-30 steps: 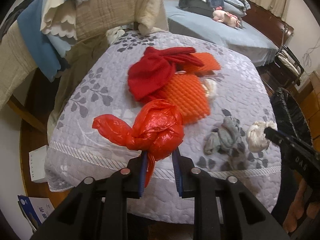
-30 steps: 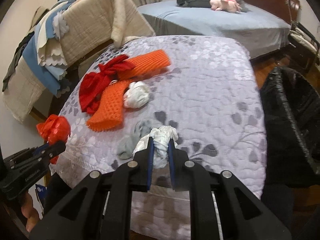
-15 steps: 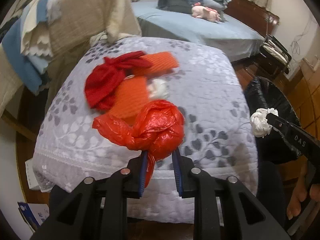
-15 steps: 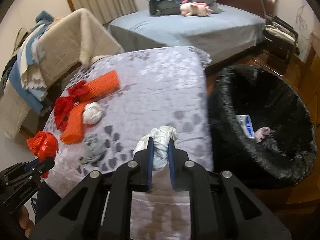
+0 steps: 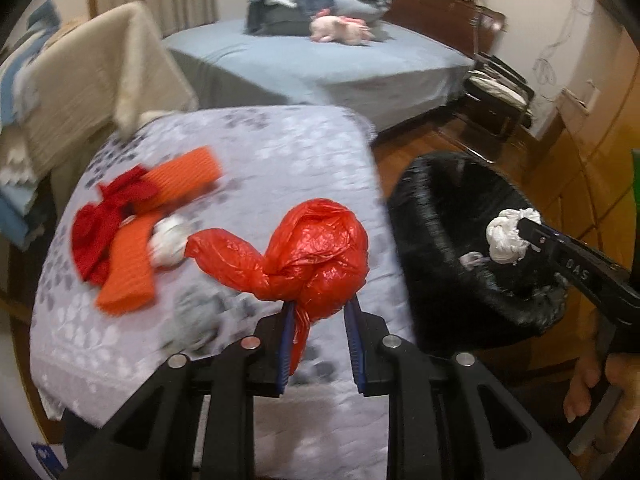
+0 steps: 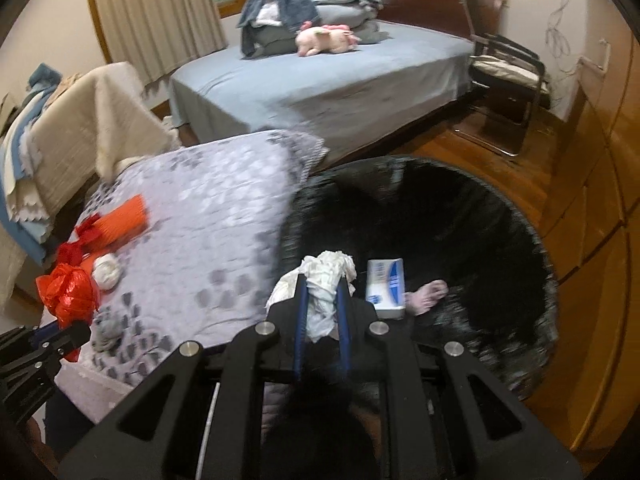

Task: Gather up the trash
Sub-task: 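Carry the white cloth and red bag over the bin while both tools open to drop them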

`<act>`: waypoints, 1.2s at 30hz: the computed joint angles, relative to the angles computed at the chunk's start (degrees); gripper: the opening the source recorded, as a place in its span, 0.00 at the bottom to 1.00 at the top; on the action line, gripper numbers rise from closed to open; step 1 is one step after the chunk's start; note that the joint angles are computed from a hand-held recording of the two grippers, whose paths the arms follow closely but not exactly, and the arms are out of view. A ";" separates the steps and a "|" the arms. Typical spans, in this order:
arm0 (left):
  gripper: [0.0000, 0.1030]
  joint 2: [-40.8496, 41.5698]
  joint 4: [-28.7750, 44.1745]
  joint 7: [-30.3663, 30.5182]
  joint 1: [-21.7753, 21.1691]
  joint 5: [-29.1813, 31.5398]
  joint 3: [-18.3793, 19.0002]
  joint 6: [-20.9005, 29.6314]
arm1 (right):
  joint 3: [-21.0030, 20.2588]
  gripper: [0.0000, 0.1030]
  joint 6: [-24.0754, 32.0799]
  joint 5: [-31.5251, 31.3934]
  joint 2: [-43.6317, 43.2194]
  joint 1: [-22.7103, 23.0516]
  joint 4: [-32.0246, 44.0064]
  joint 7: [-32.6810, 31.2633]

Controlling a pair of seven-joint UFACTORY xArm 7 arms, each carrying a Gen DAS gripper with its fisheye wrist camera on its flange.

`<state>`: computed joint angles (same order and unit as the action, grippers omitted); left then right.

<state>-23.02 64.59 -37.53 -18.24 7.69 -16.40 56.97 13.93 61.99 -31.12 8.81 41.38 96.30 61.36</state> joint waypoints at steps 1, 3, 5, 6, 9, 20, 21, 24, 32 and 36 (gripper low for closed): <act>0.23 2.58 2.17 -0.38 -0.11 0.23 -0.83 -0.65 | -0.43 0.13 -0.76 0.69 -1.29 -0.83 -1.84 -0.40; 0.23 5.98 5.06 -1.40 -0.59 1.45 -1.83 -1.17 | -0.71 0.13 -2.21 1.96 -3.26 -2.57 -4.88 -1.33; 0.23 10.27 8.84 -2.22 -1.70 2.92 -2.60 -1.60 | -0.71 0.13 -3.21 2.87 -4.78 -4.35 -7.47 -2.12; 0.23 12.25 10.63 -2.70 -2.40 3.83 -2.79 -1.57 | -0.76 0.13 -3.90 3.39 -5.45 -5.30 -8.74 -2.64; 0.23 18.92 16.59 -3.47 -5.05 5.96 -2.53 -1.29 | -0.90 0.13 -5.97 5.58 -6.82 -8.09 -11.94 -4.42; 0.23 39.94 37.96 -4.70 -15.27 9.81 3.31 2.19 | -2.35 0.13 -10.75 11.85 -7.13 -15.21 -17.07 -10.77; 0.24 40.88 38.99 -4.45 -15.97 9.76 4.02 2.26 | -2.47 0.13 -10.69 12.41 -6.94 -15.57 -17.08 -11.39; 0.29 44.47 42.64 -2.37 -16.89 7.16 5.49 2.00 | -3.04 0.19 -10.27 14.51 -6.44 -16.70 -17.63 -12.80; 0.51 44.92 42.29 1.12 -17.94 5.29 7.63 0.61 | -2.61 0.30 -11.26 15.49 -8.78 -17.81 -21.56 -9.80; 0.54 42.85 40.10 0.82 -17.50 5.81 8.06 0.63 | -2.05 0.36 -10.09 14.17 -9.40 -17.61 -21.07 -7.98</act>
